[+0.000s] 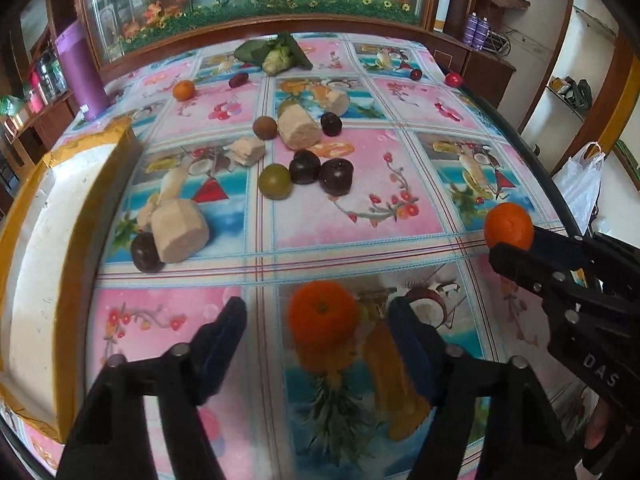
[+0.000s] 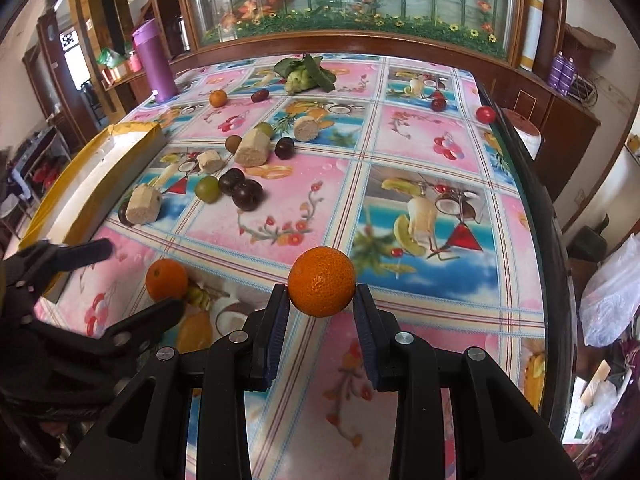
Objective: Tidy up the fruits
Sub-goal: 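Grasp an orange with the right tool while the left tool grasps another orange, then carry the held orange over the white foam tray while the left tool carries its orange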
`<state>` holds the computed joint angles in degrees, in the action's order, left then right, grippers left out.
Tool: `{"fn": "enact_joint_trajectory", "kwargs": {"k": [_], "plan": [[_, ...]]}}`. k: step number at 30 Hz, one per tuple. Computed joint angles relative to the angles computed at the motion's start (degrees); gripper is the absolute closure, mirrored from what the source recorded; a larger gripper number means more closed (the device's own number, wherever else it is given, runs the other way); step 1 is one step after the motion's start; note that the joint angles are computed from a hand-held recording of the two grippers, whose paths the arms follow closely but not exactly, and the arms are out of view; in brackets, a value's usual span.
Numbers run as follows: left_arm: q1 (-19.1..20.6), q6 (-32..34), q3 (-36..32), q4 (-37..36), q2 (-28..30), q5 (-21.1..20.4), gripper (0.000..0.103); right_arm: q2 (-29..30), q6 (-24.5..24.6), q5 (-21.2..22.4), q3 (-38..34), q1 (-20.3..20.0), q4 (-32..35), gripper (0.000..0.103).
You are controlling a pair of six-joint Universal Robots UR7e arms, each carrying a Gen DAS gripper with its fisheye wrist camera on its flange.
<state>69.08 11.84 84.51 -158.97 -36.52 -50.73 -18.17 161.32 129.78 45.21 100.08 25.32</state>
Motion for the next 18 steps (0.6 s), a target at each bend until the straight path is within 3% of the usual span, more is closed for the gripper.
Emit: {"fn": "enact_joint_trajectory", "kwargs": {"k": [1,3,10,18], "plan": [[0.33,-0.88,-0.17,0.28,0.27,-0.34,0.055,-0.3,-0.54,-0.04,0.6,0.04,-0.46,0.071],[0.62,0.98,0.86,-2.95,0.05,-2.24,0.065,-0.86,-1.16,-0.3,1.68,0.06,-1.16,0.071],[1.52,-1.27,4.01,-2.17,-3.81,-6.97,0.066,-1.4,-2.8,-0.94,2.87,0.62,-2.52,0.071],[1.36,-2.09,8.97,-5.11,-9.51,-7.56,0.066,0.34,-3.26,-2.55,0.36,2.18,-1.4,0.071]]}}
